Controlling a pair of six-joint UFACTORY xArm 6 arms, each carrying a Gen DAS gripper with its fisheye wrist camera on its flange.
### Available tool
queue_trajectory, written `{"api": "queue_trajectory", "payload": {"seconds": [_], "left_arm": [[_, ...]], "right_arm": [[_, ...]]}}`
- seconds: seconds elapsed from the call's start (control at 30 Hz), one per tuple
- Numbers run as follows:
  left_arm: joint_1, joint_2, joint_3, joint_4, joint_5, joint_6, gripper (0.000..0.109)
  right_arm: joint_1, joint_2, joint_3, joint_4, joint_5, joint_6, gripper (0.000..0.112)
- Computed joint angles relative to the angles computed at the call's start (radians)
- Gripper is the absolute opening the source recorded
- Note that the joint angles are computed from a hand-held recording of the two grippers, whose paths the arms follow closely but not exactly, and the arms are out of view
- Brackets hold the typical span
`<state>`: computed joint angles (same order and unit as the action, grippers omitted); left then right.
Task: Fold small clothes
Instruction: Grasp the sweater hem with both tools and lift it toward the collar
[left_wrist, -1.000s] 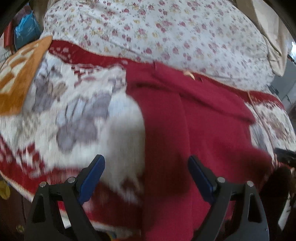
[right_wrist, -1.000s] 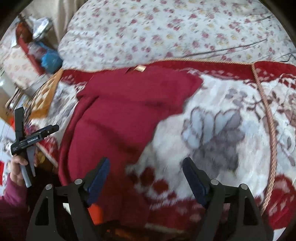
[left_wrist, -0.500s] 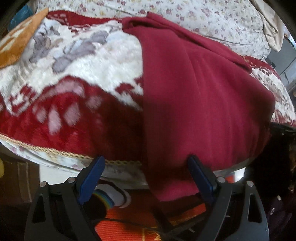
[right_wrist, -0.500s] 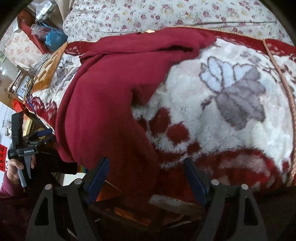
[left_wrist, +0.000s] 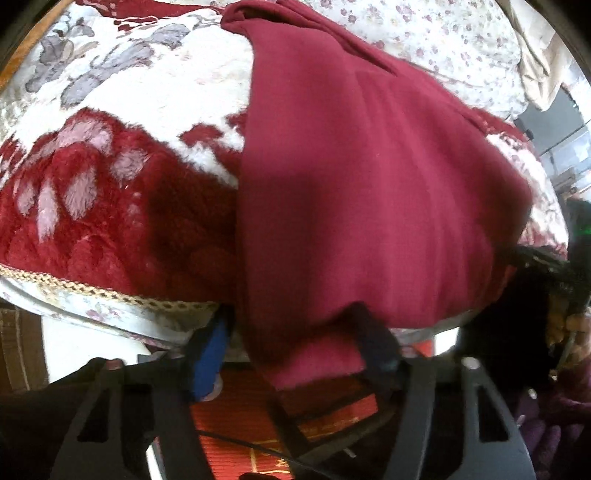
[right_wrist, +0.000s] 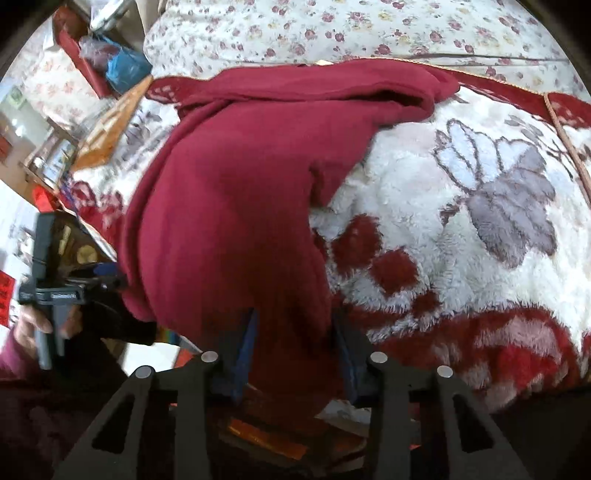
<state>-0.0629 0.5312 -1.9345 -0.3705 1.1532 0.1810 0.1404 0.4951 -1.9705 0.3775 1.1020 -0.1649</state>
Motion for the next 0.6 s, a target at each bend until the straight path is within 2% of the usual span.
{"api": "queue_trajectory", "payload": {"seconds": [0.07,0.1,0.13,0.33,0.6], "left_arm": [[-0.004,0.009,-0.018,0.047,0.018,-0.032,0.027],[0.007,0.015,-0.035,0.015,0.039,-0.035,0.005],[0.024,0.004,-0.036,-0.037,0.053,-0.030,0.006],[0.070,-0.129,0.037,-0.095,0.001,0.051,0.006],[0.070,-0.141,0.082,0.000,-0.002,0.019,0.006]], "right_arm": [[0.010,0.013,-0.015,-0.024,-0.010,0.021,0.023],[0.007,0.016,-0.025,-0.012,-0.003,0.020,0.016],[-0.001,0.022,-0.045,0.038,0.028,0.007,0.012],[-0.003,-0.073,0.012,0.097,0.109,-0.100,0.011],[0.026,-0.041,0.030,0.093,0.179,-0.072,0.011]]}}
